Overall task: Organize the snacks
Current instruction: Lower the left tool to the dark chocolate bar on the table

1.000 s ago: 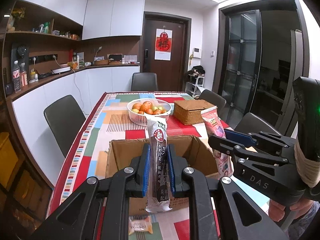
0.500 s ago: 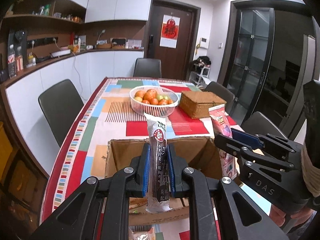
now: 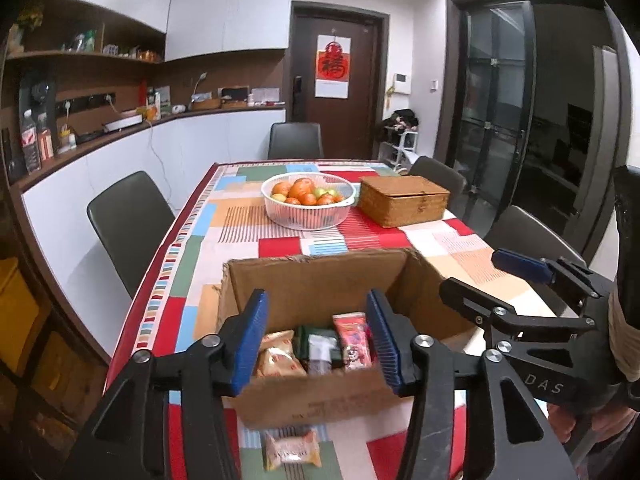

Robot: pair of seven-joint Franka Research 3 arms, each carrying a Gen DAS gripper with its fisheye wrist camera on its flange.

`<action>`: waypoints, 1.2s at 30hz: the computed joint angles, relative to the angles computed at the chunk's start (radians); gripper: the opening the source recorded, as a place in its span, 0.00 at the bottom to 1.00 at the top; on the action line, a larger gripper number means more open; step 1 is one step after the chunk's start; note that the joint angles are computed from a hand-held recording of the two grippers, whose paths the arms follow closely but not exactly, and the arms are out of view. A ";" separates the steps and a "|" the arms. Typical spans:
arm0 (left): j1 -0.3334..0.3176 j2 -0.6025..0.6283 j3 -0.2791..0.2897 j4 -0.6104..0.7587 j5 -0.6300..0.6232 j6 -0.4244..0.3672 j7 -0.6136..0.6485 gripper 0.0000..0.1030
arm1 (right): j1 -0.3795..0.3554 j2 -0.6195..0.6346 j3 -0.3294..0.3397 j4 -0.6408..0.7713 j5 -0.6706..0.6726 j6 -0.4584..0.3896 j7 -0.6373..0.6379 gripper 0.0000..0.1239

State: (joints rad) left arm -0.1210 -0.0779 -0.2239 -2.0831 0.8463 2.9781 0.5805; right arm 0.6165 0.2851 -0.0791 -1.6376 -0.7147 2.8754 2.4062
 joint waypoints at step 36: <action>-0.297 0.101 -0.071 -0.140 -0.986 -0.174 1.054 0.59 | -0.222 -0.513 0.229 -0.787 0.148 -0.150 0.082 0.62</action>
State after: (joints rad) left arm -0.4182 0.0230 -0.2950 -2.2231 -0.1401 2.8044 1.6345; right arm 0.3950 -0.2279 0.1504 -2.4247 -0.5667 2.7257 2.4882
